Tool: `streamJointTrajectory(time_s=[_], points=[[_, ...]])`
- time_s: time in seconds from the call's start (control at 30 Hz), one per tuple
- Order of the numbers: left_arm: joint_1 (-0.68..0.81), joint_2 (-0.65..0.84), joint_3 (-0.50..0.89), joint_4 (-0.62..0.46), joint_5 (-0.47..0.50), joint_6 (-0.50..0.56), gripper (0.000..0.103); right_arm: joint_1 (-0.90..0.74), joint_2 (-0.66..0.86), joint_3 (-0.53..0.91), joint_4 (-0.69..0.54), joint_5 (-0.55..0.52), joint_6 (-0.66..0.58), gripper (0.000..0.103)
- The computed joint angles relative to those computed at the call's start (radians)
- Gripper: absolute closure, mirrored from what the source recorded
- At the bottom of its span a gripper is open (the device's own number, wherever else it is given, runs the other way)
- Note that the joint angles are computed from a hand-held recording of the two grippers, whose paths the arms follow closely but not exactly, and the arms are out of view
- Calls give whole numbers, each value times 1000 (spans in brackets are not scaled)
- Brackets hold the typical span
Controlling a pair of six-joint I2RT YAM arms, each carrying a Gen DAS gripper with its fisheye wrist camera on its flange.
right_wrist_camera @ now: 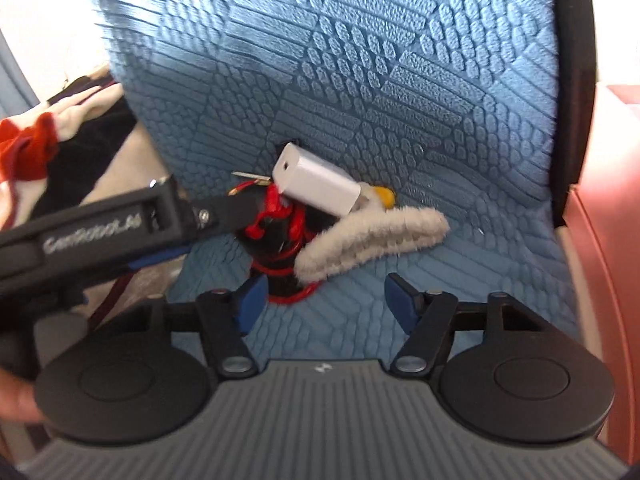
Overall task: Organize rigid objects
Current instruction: 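Move left tool to red toy figure while right tool approaches white fuzzy toy, then close left tool on red toy figure while right tool grasps fuzzy toy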
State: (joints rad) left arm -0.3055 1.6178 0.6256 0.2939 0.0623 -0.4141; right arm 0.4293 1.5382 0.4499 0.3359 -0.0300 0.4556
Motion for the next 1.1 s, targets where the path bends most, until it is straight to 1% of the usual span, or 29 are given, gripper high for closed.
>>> streamJointTrajectory(time_s=[0.03,0.1,0.13,0.2,0.3,0.37,0.43,0.5,0.57,0.63,0.77,0.8,0.83,0.87,0.9,0.97,1.03,1.1], points=[[4,14,7,6,3,1,22,-7,25,13,10,-9,6,43],[23,42,20,20,28,-12,23,-11,71,42,16,-5,18,45],[34,54,28,24,49,-16,25,-11,91,53,24,1,21,46],[51,75,42,30,85,-18,26,-19,128,68,50,0,30,46],[66,110,62,48,107,-21,26,-40,182,95,72,-25,62,46],[86,129,69,63,153,-37,28,-46,213,120,70,-33,67,46],[96,147,78,69,177,-44,29,-44,242,147,59,-24,65,45],[93,156,86,65,176,-36,29,-34,269,173,46,0,42,45],[92,163,88,64,182,-34,29,-19,282,196,28,30,-9,43],[88,169,91,67,177,-32,29,-29,298,211,24,20,-18,40],[81,183,94,72,173,-29,29,-52,290,232,-36,-18,-32,40],[70,192,98,75,165,-32,29,-74,262,239,-85,-39,-32,47],[68,193,98,74,159,-30,29,-76,255,243,-106,-41,-34,52],[63,198,102,74,150,-29,29,-77,248,249,-131,-47,-31,56],[50,218,107,94,134,-33,29,-93,239,257,-154,-80,-41,66],[47,215,99,105,132,-31,29,-95,201,267,-216,-82,-55,71],[40,217,100,106,123,-26,29,-92,187,262,-233,-73,-79,77],[27,226,104,112,105,-22,29,-90,167,251,-251,-69,-69,81]])
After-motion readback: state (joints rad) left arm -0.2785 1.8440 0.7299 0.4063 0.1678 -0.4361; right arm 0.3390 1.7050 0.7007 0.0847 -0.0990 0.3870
